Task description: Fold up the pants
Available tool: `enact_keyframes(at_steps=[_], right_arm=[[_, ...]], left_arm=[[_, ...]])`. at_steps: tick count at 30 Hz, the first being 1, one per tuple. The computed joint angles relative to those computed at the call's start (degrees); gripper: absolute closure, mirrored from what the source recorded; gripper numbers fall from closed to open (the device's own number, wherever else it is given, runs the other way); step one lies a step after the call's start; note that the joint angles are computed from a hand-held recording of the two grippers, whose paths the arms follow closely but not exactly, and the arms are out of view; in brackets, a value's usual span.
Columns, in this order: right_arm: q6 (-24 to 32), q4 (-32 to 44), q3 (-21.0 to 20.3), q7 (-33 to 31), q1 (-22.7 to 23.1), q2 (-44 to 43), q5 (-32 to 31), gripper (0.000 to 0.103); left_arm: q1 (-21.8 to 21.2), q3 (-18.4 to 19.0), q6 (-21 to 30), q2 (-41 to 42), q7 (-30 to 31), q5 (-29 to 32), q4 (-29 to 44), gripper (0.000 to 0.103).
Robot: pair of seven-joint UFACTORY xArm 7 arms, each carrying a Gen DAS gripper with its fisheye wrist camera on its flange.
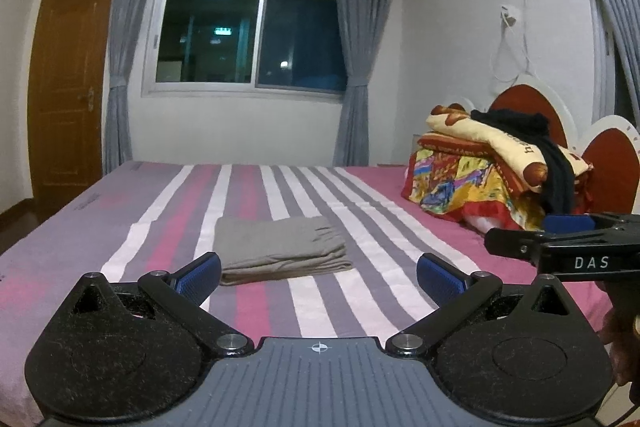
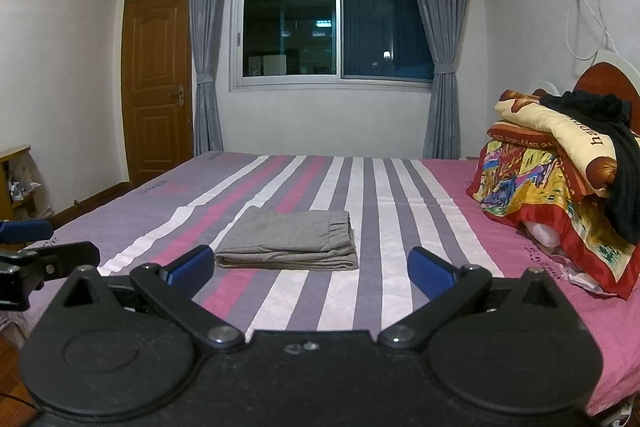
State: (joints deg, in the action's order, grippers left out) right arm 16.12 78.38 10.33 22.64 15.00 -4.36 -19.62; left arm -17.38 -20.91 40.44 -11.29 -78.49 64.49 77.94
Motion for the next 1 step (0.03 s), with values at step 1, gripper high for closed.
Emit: enact_keyframes(at_steps=[1], right_arm=[[0.0,0.0,0.0,-0.1,0.0,0.0,0.1,0.000]], left_arm=[[0.0,0.0,-0.3,0.0,-0.6,0.0,-0.1,0.000]])
